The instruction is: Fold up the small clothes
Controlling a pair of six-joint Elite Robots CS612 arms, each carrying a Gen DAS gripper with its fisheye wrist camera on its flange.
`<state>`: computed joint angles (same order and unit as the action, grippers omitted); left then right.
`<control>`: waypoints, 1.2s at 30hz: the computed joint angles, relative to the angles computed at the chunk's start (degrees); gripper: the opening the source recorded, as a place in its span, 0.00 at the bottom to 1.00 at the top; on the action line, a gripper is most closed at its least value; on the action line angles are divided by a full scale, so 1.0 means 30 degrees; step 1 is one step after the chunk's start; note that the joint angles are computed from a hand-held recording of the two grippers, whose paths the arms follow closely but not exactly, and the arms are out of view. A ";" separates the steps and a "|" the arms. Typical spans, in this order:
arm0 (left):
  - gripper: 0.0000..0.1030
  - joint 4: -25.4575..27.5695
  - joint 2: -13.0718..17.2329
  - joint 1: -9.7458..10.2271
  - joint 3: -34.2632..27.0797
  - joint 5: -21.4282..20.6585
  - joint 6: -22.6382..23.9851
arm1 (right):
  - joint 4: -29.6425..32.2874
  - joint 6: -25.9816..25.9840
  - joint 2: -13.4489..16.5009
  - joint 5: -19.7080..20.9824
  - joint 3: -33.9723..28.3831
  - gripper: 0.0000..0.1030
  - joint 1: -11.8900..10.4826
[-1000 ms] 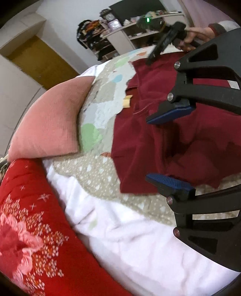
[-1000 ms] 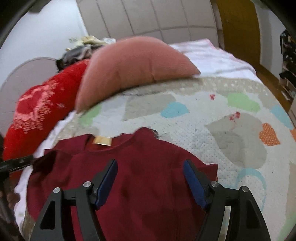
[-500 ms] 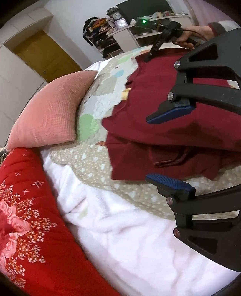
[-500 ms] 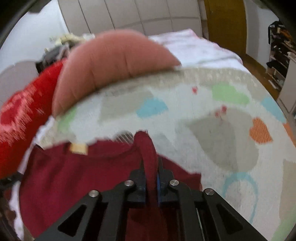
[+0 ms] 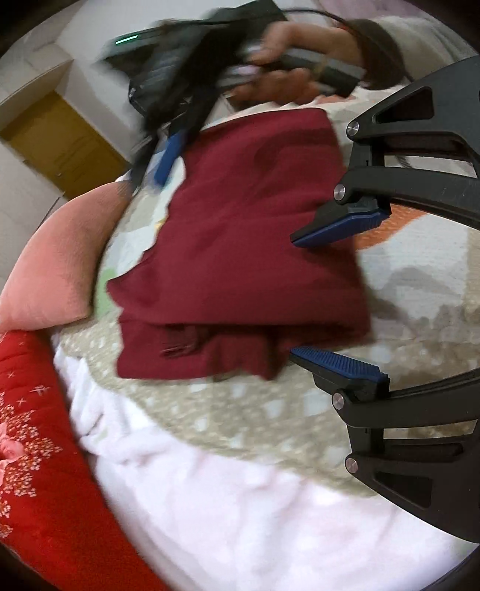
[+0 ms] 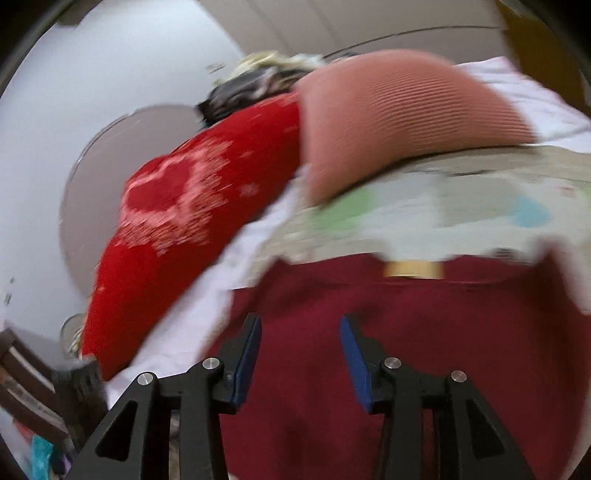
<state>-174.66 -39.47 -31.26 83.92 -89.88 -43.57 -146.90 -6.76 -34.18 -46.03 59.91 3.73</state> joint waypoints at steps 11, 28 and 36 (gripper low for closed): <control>0.28 0.0424 0.0468 0.0383 -0.0281 -0.0635 0.1092 | 0.4585 -0.0930 0.2711 -0.2450 -0.4520 0.29 0.2478; 0.27 -0.0214 -0.0073 0.0127 0.0311 0.0099 0.0479 | -0.0917 -0.3644 -0.1742 -0.1826 0.4161 0.33 0.0658; 0.27 0.1132 -0.0300 -0.0459 -0.0190 0.2411 0.0714 | -0.3238 -0.1808 -0.2620 -0.3110 0.6144 0.36 -0.0265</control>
<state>-171.26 -40.37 -32.64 83.35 -82.65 -41.42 -156.61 -12.18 -42.04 -55.36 78.34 2.93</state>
